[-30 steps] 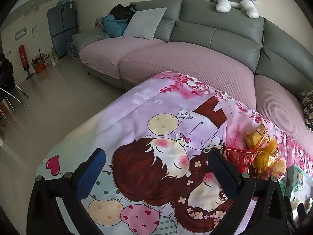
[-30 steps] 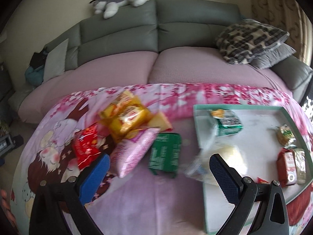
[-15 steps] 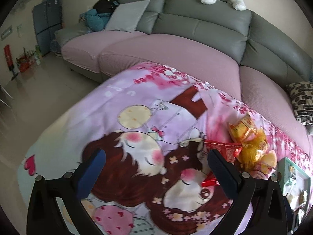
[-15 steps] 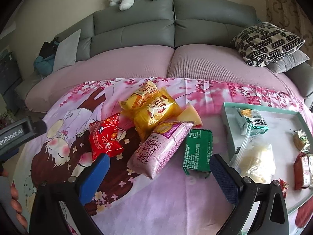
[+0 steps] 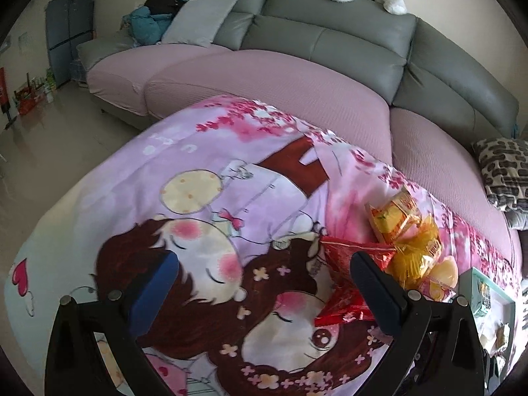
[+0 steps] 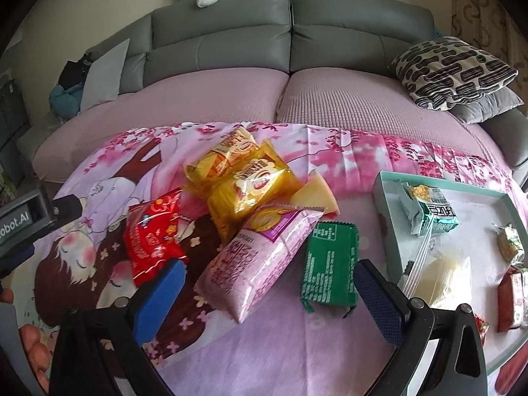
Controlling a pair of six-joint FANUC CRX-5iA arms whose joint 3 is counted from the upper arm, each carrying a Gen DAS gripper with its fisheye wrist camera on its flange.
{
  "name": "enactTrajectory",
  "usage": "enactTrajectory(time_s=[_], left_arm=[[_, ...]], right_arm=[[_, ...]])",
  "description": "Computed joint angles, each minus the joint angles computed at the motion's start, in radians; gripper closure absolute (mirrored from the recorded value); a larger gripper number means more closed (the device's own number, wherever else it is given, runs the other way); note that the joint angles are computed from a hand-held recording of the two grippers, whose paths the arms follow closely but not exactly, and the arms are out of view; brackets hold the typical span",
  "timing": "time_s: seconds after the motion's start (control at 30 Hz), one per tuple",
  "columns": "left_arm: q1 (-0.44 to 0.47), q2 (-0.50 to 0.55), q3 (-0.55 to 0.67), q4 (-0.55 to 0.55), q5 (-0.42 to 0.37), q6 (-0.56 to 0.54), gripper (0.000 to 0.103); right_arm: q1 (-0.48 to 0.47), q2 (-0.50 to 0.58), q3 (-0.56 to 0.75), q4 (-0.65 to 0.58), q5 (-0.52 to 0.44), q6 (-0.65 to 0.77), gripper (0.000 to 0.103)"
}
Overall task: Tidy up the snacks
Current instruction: 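Grasp red Reese's bag with left tool while right tool grasps pink Swiss roll packet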
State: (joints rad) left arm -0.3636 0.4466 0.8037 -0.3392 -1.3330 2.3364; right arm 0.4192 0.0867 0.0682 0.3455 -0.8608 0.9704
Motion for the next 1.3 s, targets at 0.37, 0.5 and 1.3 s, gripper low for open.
enactTrajectory(time_s=[0.37, 0.5, 1.3], left_arm=[[0.023, 0.098, 0.056, 0.177, 0.026, -0.096, 0.0], [0.029, 0.118, 0.064, 0.215, 0.028, -0.106, 0.0], [0.046, 0.133, 0.04, 0.295, 0.035, -0.103, 0.014]], right_arm=[[-0.018, 0.05, 0.038, -0.005, -0.025, 0.031, 0.0], [-0.014, 0.062, 0.046, 0.0, -0.023, 0.046, 0.0], [-0.001, 0.081, 0.05, 0.027, -0.033, 0.078, 0.0]])
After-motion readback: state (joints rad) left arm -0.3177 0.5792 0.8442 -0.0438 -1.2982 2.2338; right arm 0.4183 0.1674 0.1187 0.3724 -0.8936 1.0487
